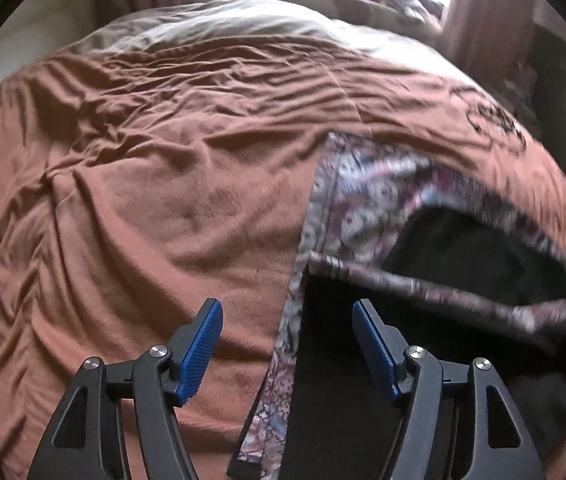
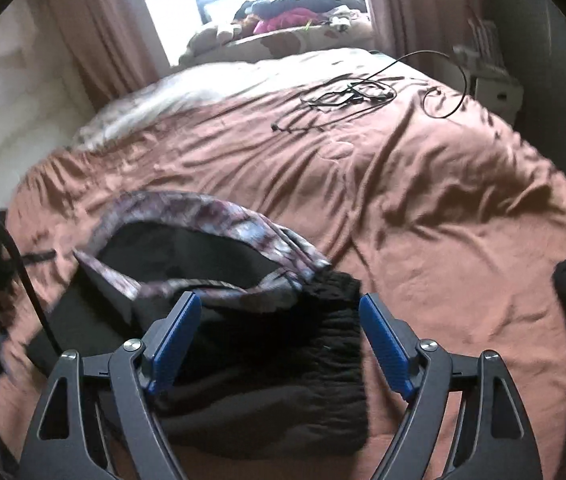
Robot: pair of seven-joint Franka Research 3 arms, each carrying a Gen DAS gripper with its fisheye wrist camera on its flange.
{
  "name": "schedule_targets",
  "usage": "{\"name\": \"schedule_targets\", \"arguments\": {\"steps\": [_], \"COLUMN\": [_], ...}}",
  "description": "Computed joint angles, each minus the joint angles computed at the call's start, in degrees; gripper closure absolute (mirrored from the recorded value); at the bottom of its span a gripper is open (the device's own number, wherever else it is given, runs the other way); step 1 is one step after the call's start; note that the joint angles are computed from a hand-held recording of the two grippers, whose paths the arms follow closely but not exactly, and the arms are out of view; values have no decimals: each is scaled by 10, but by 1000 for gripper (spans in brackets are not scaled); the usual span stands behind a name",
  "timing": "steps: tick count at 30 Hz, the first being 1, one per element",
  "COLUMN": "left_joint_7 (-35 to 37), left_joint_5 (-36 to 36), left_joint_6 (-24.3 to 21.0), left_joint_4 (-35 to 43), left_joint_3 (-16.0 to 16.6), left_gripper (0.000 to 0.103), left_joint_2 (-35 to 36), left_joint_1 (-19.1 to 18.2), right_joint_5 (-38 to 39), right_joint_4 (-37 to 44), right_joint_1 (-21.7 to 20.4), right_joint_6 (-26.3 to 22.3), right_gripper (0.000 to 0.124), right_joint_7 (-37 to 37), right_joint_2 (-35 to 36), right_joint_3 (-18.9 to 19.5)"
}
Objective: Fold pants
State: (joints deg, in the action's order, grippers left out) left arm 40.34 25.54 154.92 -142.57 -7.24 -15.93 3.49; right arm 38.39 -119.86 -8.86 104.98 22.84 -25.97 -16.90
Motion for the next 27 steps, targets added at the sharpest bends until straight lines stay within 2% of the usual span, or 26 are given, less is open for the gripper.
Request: {"name": "schedule_targets", "arguments": {"steps": [3,6,12,14,17,20,22,24,26,27], "left_joint_7": [24,46,88,85,67,48,41,19,20,10], "left_joint_5": [-1,-9,-12,0,29,54,63,91,92,100], "left_joint_6": [16,26,38,49,59,69,66,54,49,47], "left_joint_4": [-1,6,34,41,50,58,63,69,71,68], "left_joint_3": [4,7,9,8,7,9,10,9,10,9], "left_gripper": [34,37,45,51,51,52,57,85,96,97], "left_joint_2": [16,34,85,98,114,125,130,130,125,118], "left_joint_1": [-7,-12,-17,-14,-9,-7,-7,-7,-10,-9], "right_joint_5": [-23,-40,-58,-65,-69,-70,-70,-71,-65,-64], "right_joint_4": [-5,13,24,25,32,38,27,13,7,4], "right_joint_1": [-2,3,14,17,21,25,26,28,29,29], "right_joint_6": [14,-9,9,15,15,9,24,41,49,51], "right_gripper": [44,43,44,44,44,59,67,81,88,91], "right_joint_7": [-10,-4,-22,-25,-21,-21,-28,-40,-44,-44], "right_joint_2": [-3,19,55,62,77,86,78,68,63,58], "right_joint_3": [9,13,35,41,47,51,55,57,54,52]}}
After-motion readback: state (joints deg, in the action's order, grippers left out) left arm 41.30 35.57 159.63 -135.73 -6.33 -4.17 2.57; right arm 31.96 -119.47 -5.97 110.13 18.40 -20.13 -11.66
